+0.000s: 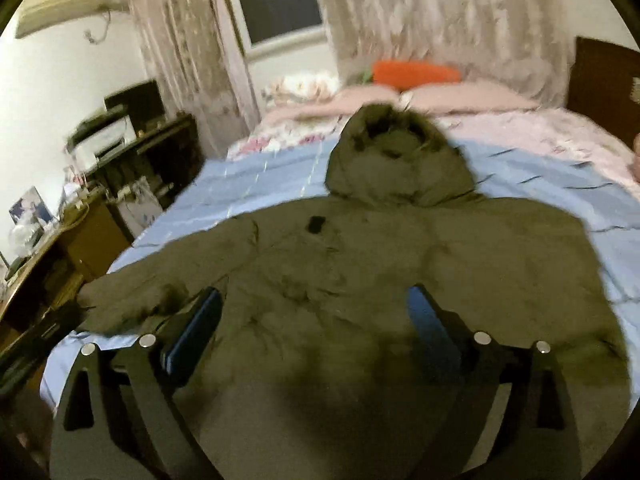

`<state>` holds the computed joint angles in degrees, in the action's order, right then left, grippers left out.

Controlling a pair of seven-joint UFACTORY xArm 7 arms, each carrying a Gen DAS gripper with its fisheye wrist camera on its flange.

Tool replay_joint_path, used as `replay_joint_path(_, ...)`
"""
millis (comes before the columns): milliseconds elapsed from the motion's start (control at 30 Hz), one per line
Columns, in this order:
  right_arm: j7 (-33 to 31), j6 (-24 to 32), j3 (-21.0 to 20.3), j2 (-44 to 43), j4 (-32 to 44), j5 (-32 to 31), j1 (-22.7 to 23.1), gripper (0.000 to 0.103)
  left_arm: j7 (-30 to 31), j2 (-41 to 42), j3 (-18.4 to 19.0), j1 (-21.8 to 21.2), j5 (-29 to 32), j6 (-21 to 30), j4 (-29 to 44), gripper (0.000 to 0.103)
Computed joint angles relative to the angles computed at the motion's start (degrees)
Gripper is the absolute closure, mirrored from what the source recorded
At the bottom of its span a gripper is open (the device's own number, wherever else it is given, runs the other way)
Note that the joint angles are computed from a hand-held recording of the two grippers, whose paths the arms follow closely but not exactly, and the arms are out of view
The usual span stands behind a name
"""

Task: Fold large clothes
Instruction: 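Lay the sleeve on the jacket front, open the right tool and withdraw, then reach the left tool to the other jacket sleeve and grasp its cuff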

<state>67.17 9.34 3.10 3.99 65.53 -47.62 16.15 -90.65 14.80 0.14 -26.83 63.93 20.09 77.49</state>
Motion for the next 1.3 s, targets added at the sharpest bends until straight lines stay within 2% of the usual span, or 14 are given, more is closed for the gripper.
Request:
replay_joint_path(33,5.66,0.90,-0.73,-4.07,-3.29,-5.15,0.48,0.006,0.87,0.14,-0.25,-0.09,-0.37,0.41,0.15,0.002)
replay_joint_path(67,10.95,2.37,0.66,-9.60,-7.66,-9.65,-1.18,0.005,1.55,0.24,-0.40,-0.24,-0.61,0.77,0.25,0.002)
replay_joint_path(133,15.49,4.53,1.83,-17.58,-13.62,-13.61,-2.79,0.005,2.43,0.19,-0.63,-0.71,-0.67,1.54,0.19,0.002)
replay_joint_path(167,17.99,8.17,3.71,-23.51,-17.28,-16.14,-4.35,0.005,3.21,0.18,-0.90,-0.99,-0.86,2.00,0.21,0.002)
replay_joint_path(233,18.47,15.38,6.96,-31.10,-21.60,-16.50,-6.30,0.001,4.03,0.05,-1.25,-1.55,-0.89,2.53,0.18,0.002)
replay_joint_path(300,18.01,19.66,8.54,-35.73,-24.43,-14.16,-7.63,0.001,4.66,-0.14,-1.59,-2.83,0.61,4.39,0.36,0.002)
replay_joint_path(333,18.37,20.00,8.70,-37.53,-25.77,-13.11,-8.38,0.001,4.97,-0.08,-1.80,-3.30,1.33,5.36,0.64,0.002)
replay_joint_path(467,17.10,16.41,7.67,-40.22,-29.34,-8.24,-9.64,0.001,4.97,-0.33,-3.02,-5.67,5.35,10.65,1.35,0.002)
replay_joint_path(700,13.61,10.08,12.53,-40.88,-31.13,-8.64,-14.90,0.001,2.18,-2.65,-6.04,-8.14,11.29,16.91,0.29,0.002)
replay_joint_path(900,11.41,4.68,15.35,-42.33,-32.50,-6.47,-19.54,0.001,1.99,-4.48,-8.95,-9.17,11.43,21.27,-2.68,0.002)
replay_joint_path(1300,4.42,2.33,20.28,-44.31,-34.61,1.10,-25.32,0.001,1.61,-5.42,-10.69,-8.94,10.66,22.70,-4.71,0.002)
